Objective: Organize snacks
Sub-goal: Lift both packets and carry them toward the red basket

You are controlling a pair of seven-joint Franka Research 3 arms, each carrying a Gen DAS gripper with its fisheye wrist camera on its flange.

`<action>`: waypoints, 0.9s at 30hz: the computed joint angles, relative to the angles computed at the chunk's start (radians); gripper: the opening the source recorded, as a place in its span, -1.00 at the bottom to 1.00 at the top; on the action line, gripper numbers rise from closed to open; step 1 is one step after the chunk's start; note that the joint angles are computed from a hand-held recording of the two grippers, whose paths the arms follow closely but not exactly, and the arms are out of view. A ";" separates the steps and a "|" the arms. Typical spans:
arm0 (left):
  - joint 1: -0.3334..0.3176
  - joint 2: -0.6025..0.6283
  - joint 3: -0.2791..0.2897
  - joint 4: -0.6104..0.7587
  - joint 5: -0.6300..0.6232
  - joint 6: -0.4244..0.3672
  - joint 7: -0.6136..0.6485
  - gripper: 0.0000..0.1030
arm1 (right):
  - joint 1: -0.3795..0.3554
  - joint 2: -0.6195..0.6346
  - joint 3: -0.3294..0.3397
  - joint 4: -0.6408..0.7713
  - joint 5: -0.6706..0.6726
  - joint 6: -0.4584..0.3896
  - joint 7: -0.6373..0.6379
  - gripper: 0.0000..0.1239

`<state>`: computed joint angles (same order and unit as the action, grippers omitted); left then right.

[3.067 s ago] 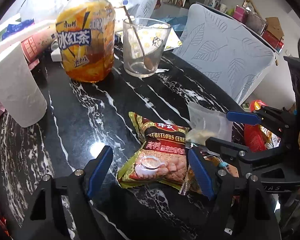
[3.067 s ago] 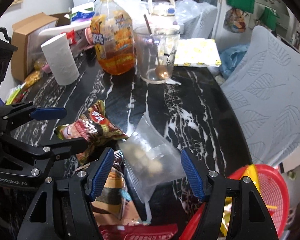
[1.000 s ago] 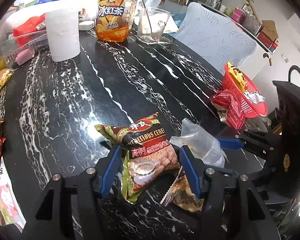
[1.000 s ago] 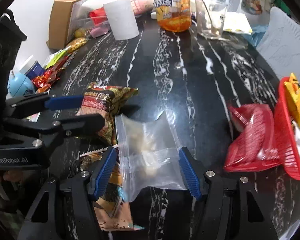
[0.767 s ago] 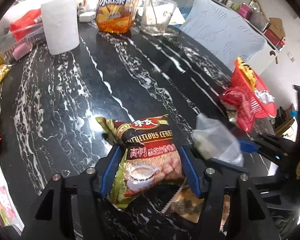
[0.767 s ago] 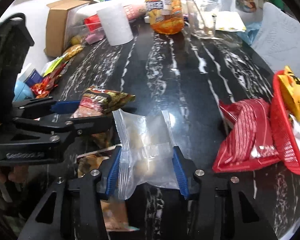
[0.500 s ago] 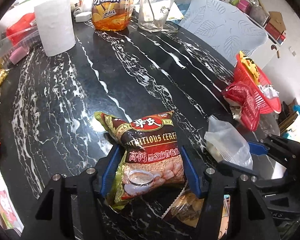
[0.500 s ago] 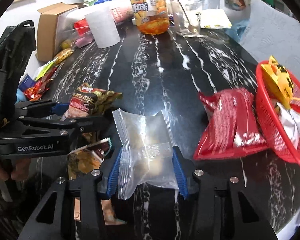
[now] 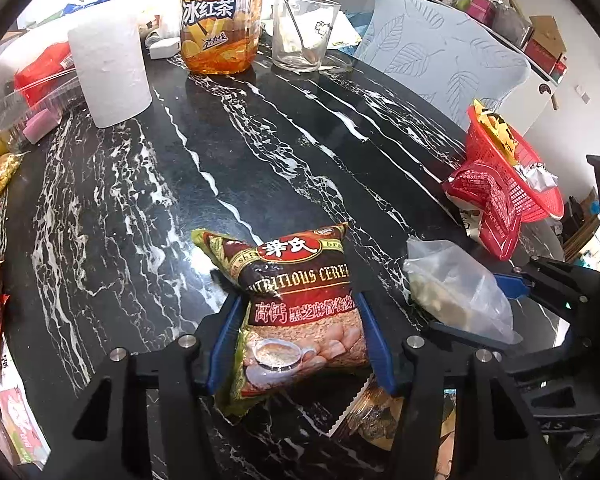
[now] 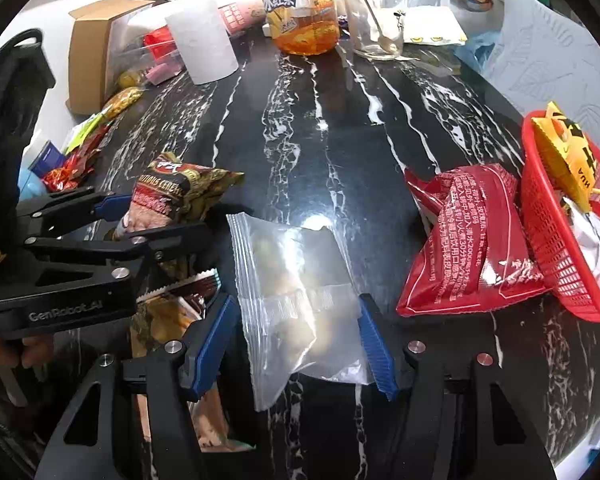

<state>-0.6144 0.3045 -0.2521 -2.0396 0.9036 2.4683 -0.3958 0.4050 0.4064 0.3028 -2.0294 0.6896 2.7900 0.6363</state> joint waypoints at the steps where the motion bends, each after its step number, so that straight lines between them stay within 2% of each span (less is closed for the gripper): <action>1: 0.000 -0.001 -0.001 -0.001 -0.002 -0.002 0.001 0.05 | -0.003 0.002 0.005 0.001 0.006 0.004 -0.009 -0.04; 2: -0.001 -0.002 -0.002 0.000 -0.004 -0.007 0.003 0.05 | -0.010 0.004 0.015 0.000 0.020 0.016 -0.031 -0.28; 5: -0.002 -0.005 -0.006 -0.001 -0.015 -0.011 0.004 0.04 | -0.028 0.008 0.036 0.002 0.057 0.017 -0.075 -0.38; 10: -0.010 -0.018 -0.009 -0.010 -0.005 -0.006 -0.025 0.01 | -0.051 -0.006 0.060 -0.003 0.151 -0.008 -0.149 -0.39; 16: -0.014 -0.033 -0.016 -0.017 0.009 -0.006 -0.051 -0.03 | -0.038 -0.034 0.053 -0.019 0.235 -0.013 -0.221 -0.39; 21: -0.018 -0.038 -0.026 -0.007 0.008 -0.046 -0.043 -0.04 | -0.021 -0.059 0.039 -0.039 0.289 -0.016 -0.266 -0.39; 27: -0.004 -0.014 -0.024 -0.007 -0.032 -0.008 -0.015 -0.03 | -0.004 -0.078 0.019 -0.056 0.328 -0.013 -0.290 -0.39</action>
<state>-0.6184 0.2909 -0.2759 -2.0469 0.8720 2.4598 -0.4106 0.4013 0.3284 0.3221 -2.0859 1.0175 2.7765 0.3467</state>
